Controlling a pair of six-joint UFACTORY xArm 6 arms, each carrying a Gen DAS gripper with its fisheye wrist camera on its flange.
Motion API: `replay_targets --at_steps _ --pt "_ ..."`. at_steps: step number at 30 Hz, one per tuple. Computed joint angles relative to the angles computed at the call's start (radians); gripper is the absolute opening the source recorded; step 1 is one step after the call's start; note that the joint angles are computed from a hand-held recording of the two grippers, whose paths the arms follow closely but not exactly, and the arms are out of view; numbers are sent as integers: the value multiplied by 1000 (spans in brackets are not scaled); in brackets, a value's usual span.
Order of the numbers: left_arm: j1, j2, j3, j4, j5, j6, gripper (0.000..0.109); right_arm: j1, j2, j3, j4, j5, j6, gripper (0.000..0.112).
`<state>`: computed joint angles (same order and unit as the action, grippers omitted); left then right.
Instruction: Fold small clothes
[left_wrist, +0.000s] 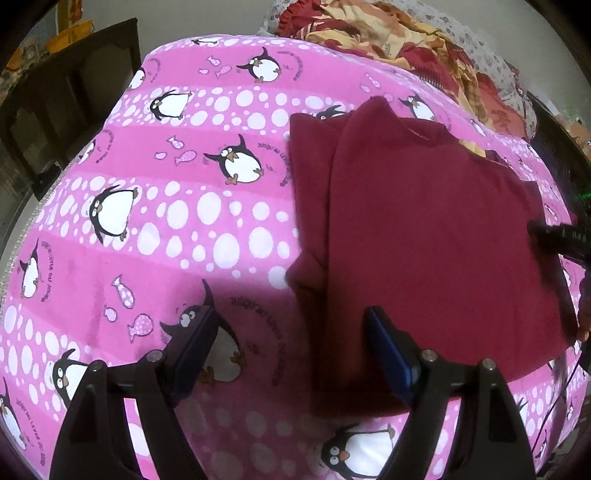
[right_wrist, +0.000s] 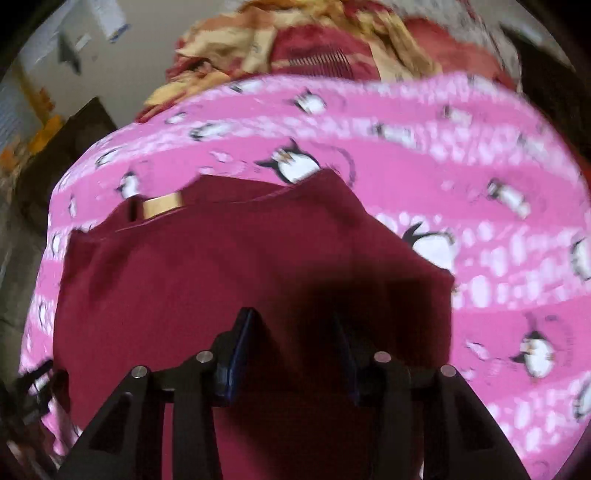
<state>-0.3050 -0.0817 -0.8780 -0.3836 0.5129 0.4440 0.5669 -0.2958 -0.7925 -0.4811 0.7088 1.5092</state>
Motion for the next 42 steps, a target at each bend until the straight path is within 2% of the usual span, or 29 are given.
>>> replay_targets --at_steps 4,8,13,18,23,27,32,35,36,38,40,42 --pt "-1 11 -6 -2 -2 8 82 47 30 -100 -9 103 -22 48" --pt "1 21 -17 -21 4 21 83 70 127 -198 32 -19 -122 50" --pt "5 27 -20 -43 8 31 84 72 374 -407 180 -186 -362 50" --pt "16 36 -32 -86 30 63 85 69 587 -647 292 -214 -526 50" --pt "24 39 -32 -123 39 93 87 69 814 -960 326 -89 -640 50" --pt "29 41 -30 -157 40 111 89 47 931 -1098 352 -32 -634 50" --pt "30 47 -32 -155 38 114 91 49 932 -1128 344 5 -635 50" --pt "20 40 -16 -151 13 111 91 53 857 -1020 390 -75 -624 52" --pt "17 38 -11 -149 8 107 91 56 841 -992 420 -111 -633 54" --pt "12 33 -5 -144 5 94 91 64 849 -1002 468 -116 -666 74" --pt "8 24 1 -138 7 83 91 73 897 -1083 472 -39 -698 78" --pt "8 20 5 -141 9 82 91 85 967 -1202 423 75 -710 79"
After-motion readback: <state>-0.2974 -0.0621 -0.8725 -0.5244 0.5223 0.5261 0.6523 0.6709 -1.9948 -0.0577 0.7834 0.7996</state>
